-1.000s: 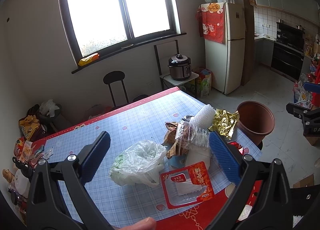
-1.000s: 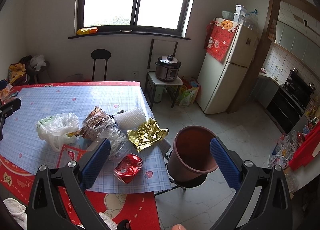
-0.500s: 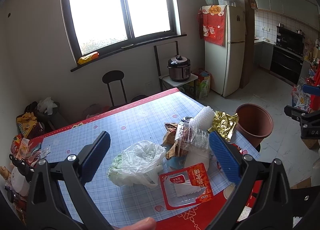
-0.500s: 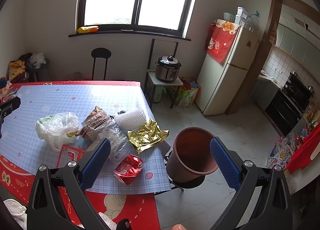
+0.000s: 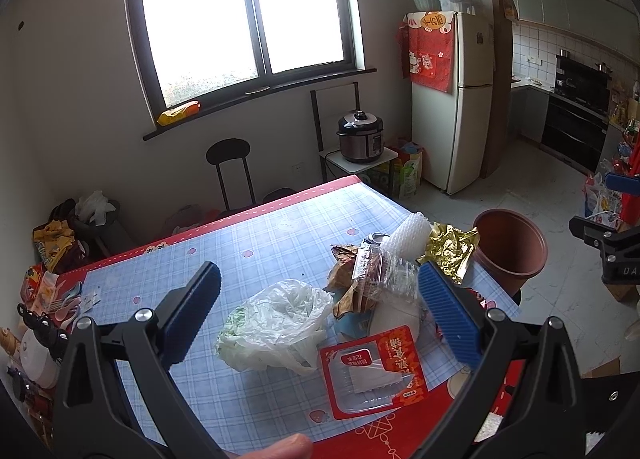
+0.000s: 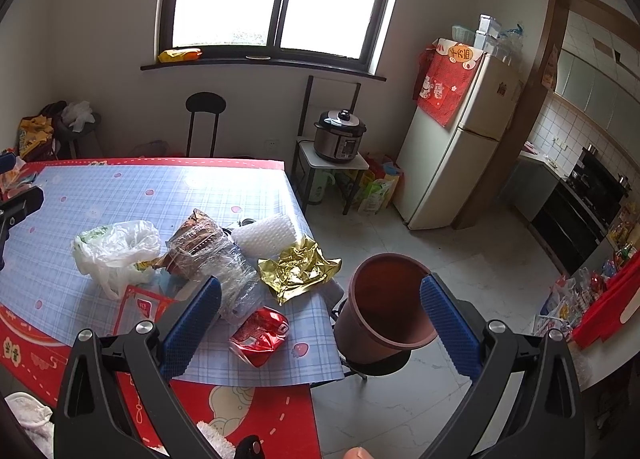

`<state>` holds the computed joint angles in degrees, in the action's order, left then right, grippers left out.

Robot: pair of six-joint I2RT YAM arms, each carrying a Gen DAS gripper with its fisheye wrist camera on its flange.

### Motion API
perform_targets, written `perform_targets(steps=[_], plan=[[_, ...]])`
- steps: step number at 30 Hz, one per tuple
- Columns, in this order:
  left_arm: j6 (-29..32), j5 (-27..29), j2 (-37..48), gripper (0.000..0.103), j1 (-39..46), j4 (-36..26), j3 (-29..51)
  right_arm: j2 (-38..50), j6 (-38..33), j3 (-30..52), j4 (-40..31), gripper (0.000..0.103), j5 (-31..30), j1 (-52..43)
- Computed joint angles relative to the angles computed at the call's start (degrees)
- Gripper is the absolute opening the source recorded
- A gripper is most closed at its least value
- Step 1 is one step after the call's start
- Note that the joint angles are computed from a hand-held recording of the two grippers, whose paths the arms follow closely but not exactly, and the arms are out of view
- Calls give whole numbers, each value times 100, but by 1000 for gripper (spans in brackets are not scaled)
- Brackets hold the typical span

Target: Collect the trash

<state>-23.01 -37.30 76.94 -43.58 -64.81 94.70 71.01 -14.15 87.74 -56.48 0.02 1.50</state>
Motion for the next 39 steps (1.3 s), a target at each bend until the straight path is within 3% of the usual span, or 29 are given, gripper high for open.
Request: perform_targets(steps=[9, 19, 25, 31, 36, 39], plan=[[-184, 148, -202, 98, 244, 41, -233, 1, 14, -21, -13, 98, -154, 99], [-137, 919, -1316, 98, 1127, 583, -1544, 78, 243, -255, 89, 98, -461, 402], [-16, 1610, -2047, 98, 2192, 719, -2574, 282, 377, -579, 229, 98, -189, 1001], [129, 1949, -2587, 98, 3070, 815, -3332, 767, 704, -816, 409, 98, -177, 1535], [503, 2558, -2939, 97, 4114, 1041, -3869, 1189, 738, -1169, 699, 98, -445, 1893], [705, 2855, -2960, 97, 4587, 1131, -4152, 1597, 865, -1400, 967, 90, -791, 1984]])
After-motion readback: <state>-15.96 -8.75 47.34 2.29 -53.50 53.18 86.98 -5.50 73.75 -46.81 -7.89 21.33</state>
